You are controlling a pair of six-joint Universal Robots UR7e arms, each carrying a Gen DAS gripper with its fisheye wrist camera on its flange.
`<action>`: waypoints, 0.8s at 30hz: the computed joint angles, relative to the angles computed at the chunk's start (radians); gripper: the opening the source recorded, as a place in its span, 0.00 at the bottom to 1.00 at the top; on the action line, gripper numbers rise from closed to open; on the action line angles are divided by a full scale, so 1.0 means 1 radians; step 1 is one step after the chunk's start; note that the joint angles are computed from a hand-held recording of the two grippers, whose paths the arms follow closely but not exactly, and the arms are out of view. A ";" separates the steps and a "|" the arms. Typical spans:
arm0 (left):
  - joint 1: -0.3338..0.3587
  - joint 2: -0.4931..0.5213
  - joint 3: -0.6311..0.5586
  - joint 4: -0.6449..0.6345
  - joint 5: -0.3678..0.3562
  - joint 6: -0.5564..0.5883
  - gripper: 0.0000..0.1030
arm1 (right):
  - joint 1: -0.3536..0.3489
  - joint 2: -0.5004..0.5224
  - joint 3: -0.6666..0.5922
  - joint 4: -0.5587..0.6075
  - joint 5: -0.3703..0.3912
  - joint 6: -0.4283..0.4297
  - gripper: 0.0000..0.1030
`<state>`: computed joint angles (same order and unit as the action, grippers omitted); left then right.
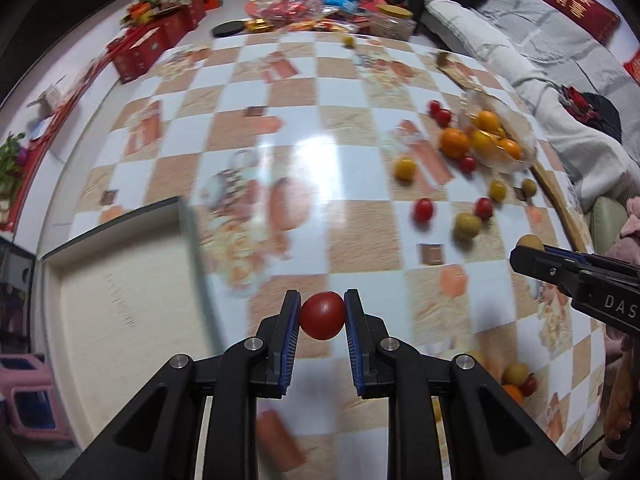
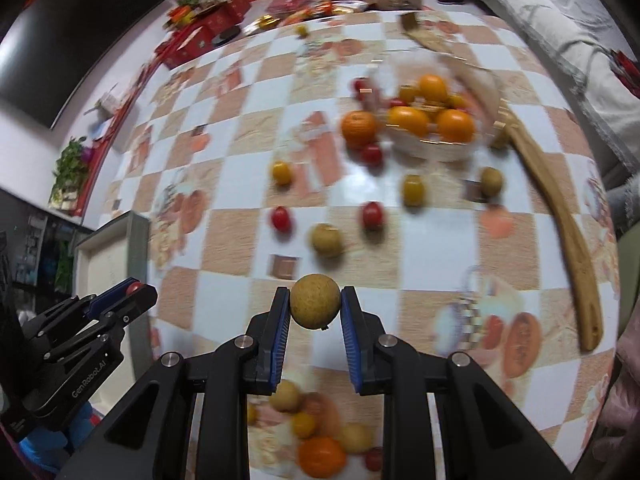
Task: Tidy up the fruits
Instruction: 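Carry both fruits into the white box and open both tools to release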
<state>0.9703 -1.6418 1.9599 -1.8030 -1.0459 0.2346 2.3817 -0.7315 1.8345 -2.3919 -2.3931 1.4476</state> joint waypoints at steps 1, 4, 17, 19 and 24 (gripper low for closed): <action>0.017 0.003 -0.018 0.003 0.013 0.005 0.23 | -0.004 0.019 -0.024 -0.011 0.004 -0.029 0.27; 0.074 0.017 -0.069 -0.014 0.074 0.039 0.23 | -0.019 0.097 -0.131 -0.055 0.024 -0.149 0.27; 0.276 0.113 -0.213 -0.106 0.216 0.163 0.23 | -0.083 0.421 -0.597 -0.070 0.168 -0.467 0.27; 0.285 0.113 -0.205 -0.122 0.226 0.181 0.23 | -0.097 0.460 -0.661 -0.033 0.183 -0.489 0.27; 0.304 0.108 -0.203 -0.120 0.216 0.196 0.24 | -0.123 0.513 -0.752 0.060 0.196 -0.500 0.27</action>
